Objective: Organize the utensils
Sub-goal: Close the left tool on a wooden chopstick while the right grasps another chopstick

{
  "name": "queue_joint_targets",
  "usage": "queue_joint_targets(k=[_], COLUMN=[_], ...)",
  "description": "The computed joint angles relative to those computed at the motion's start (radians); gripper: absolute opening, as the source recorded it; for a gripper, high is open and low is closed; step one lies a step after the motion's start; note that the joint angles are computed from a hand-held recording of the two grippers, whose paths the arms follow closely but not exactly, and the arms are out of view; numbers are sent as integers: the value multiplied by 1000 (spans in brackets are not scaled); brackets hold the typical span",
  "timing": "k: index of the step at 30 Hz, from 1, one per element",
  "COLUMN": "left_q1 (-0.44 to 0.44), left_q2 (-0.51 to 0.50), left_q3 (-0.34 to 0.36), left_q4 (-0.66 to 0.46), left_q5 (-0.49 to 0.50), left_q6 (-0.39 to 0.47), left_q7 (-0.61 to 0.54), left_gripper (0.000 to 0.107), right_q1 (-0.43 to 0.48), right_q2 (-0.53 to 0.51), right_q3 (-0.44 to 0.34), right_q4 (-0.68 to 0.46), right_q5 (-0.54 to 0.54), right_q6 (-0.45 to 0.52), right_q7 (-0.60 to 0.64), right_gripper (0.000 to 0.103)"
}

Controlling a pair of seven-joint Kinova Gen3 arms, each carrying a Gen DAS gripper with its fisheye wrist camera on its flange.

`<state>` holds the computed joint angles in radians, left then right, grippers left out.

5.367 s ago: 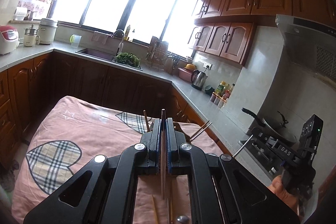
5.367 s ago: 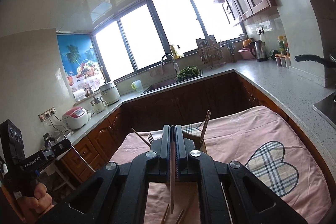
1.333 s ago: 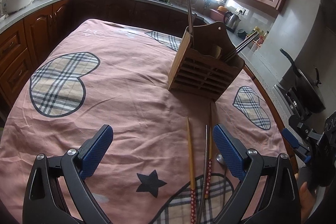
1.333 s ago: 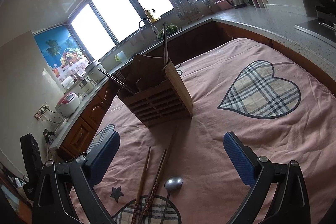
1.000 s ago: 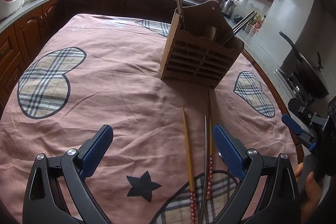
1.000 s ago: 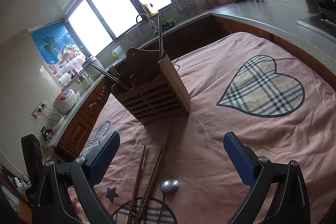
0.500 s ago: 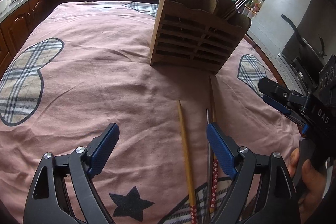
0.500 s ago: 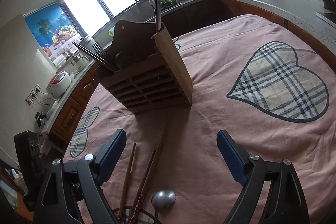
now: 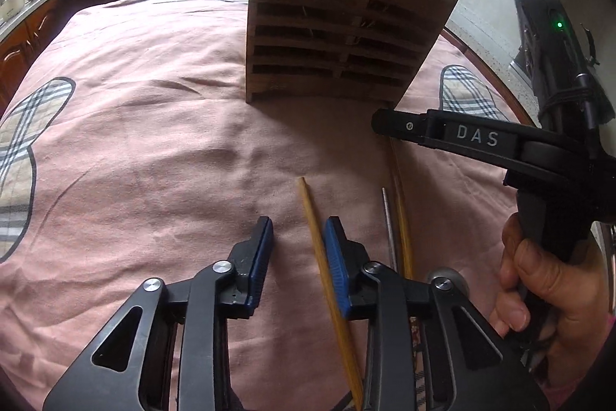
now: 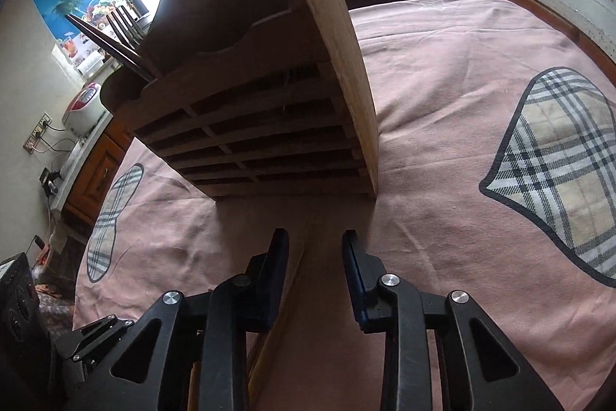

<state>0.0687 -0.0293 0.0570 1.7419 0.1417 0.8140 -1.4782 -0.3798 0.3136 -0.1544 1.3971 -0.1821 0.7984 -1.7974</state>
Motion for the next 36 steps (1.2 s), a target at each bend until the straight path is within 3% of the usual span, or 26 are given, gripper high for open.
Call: queue_joint_targets(k=[4, 5, 7, 13, 20, 23, 36], left_q1=[-30, -35, -39, -45, 12, 26, -56], left_q2=[2, 6, 16, 75, 122, 125, -76], left_q3=[-34, -36, -30, -19, 9, 11, -52], left_q4=[-4, -11, -30, -112, -170, -168, -60], left_q5=[97, 107, 100, 96, -64, -102, 126], left_q6=[28, 38, 55, 118, 129, 118, 93], left_q7=[-81, -90, -87, -57, 33, 48, -92], left_gripper=[13, 13, 13, 18, 16, 8, 4], right_q1=[-52, -61, -65, 0, 74, 95, 79], right_q2=[16, 16, 16, -19, -107, -140, -253], right_q3=[23, 25, 24, -1, -9, -3, 2], right_q4=[-20, -21, -22, 17, 104, 130, 194], right_q5=[83, 100, 114, 32, -90, -127, -181], right_q6=[14, 18, 20, -1, -38, -42, -80], right_q7=[-39, -47, -51, -1, 68, 89, 115], right_gripper=[17, 11, 10, 9, 8, 7, 7])
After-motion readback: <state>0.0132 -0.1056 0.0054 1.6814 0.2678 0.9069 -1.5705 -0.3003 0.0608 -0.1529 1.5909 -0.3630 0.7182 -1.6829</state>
